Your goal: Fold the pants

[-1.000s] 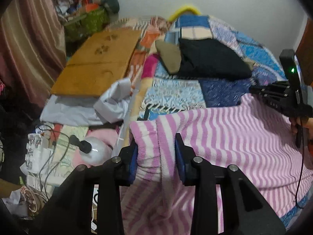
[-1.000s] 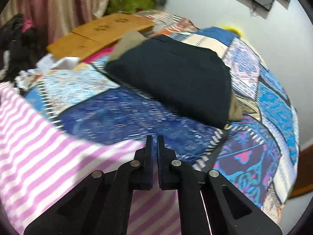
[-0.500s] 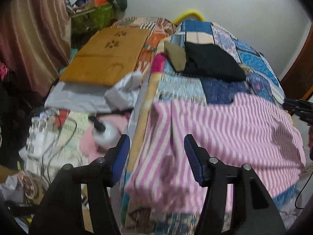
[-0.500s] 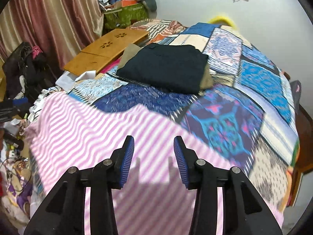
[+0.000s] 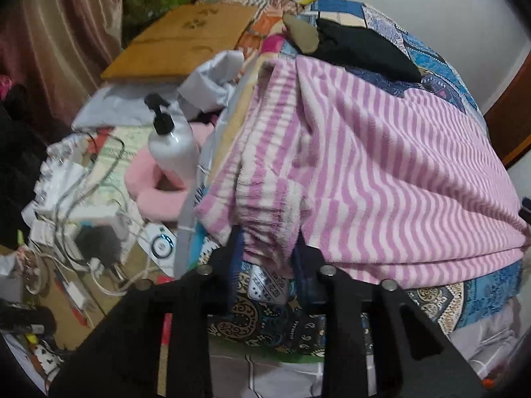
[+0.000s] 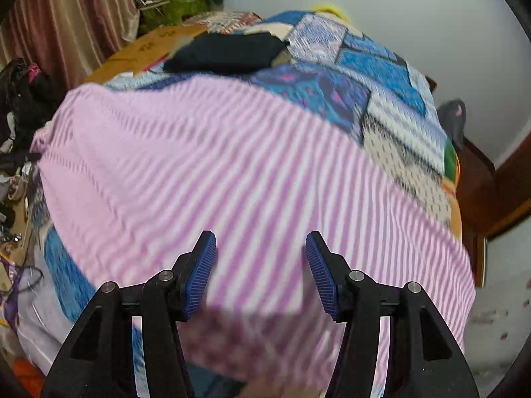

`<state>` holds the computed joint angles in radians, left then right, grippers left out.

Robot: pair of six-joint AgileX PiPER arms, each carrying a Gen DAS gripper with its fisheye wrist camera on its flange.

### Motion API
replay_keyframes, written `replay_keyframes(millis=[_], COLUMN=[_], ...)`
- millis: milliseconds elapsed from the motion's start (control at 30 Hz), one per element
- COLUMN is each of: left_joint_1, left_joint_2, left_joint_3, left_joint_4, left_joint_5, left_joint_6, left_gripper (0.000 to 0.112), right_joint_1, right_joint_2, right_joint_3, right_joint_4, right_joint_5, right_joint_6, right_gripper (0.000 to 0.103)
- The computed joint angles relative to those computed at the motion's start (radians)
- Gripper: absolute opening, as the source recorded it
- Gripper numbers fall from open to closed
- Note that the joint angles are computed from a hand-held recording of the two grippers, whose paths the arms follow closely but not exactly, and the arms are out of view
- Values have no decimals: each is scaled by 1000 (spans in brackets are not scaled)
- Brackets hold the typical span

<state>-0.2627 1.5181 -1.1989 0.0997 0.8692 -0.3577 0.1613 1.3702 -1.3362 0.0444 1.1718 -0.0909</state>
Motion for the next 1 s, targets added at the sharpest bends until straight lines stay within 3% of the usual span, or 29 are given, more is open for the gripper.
replay_keyframes(millis=[100,133,267,467,633,767,1000], left_joint_1=[-39,-48,-51,-37,-86,-122,-286], left_joint_2=[-28,-27,-7,6,-36,-33,161], left_joint_3=[-6,-15,-49,-47,-116,-228,-516], left_joint_4=[99,136,168,170,247,224,267], left_joint_5=[8,17,62,97,175,222,279], left_joint_6=[-71,-88,-71,-50,-114,-111,-182], left_gripper=[16,7,7,22,22,27,56], right_joint_1=[-24,-36,-98,-87,-160,-291,-754], right_joint_2=[-37,-49,-59,-127,-184,-240,-275], right_joint_3=[80,97,118,170,191,199,199], right_joint_4=[27,45,124,81,44,72,284], right_joint_5=[-24,-33,-37,-62,-58,-45,8], right_joint_6=[-10,-9,-12,22,9,-64,-362], right_gripper=[53,53,53,53,53,53,53])
